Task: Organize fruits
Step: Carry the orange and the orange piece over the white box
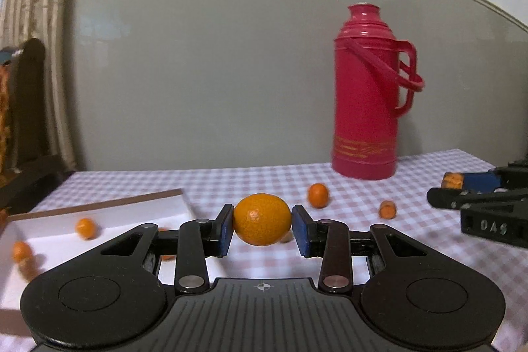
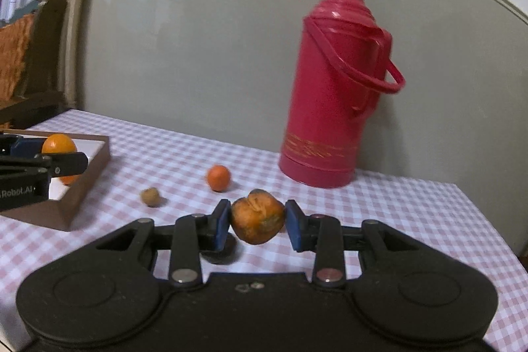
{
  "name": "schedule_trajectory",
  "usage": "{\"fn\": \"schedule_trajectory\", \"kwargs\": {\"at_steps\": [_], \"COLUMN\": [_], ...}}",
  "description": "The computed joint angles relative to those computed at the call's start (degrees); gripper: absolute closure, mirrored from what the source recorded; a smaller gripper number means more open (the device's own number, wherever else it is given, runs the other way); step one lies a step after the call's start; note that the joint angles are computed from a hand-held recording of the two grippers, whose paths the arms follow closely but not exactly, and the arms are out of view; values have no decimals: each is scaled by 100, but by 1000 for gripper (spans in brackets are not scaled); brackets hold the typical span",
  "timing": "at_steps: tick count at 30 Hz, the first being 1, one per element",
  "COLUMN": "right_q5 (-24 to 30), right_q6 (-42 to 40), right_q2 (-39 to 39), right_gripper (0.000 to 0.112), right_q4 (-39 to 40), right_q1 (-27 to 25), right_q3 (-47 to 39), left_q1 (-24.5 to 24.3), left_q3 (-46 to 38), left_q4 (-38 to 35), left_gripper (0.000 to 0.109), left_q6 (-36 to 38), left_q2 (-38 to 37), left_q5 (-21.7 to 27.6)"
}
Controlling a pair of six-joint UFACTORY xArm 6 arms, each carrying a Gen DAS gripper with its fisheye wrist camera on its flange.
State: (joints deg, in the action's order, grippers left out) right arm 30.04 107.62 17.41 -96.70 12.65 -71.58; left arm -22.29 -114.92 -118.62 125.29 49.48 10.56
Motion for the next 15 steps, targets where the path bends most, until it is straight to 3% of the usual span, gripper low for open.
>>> {"fn": "schedule_trajectory", "kwargs": {"at_steps": [8,15], "right_q5": [-156,-474], "right_q6": [20,83], "right_q2": [67,370], "right_gripper": [85,85], "right_q4": [-273,-511], "right_q1": [341,533], "right_q3": [-241,-816], "left_q1": [522,918], "left_q3": [857,1039], "left_q4": [-1562,-2218], "left_gripper": [70,70], "left_q6": [1579,2239], "left_q2": [-699,-881], "left_q5": [194,217]}}
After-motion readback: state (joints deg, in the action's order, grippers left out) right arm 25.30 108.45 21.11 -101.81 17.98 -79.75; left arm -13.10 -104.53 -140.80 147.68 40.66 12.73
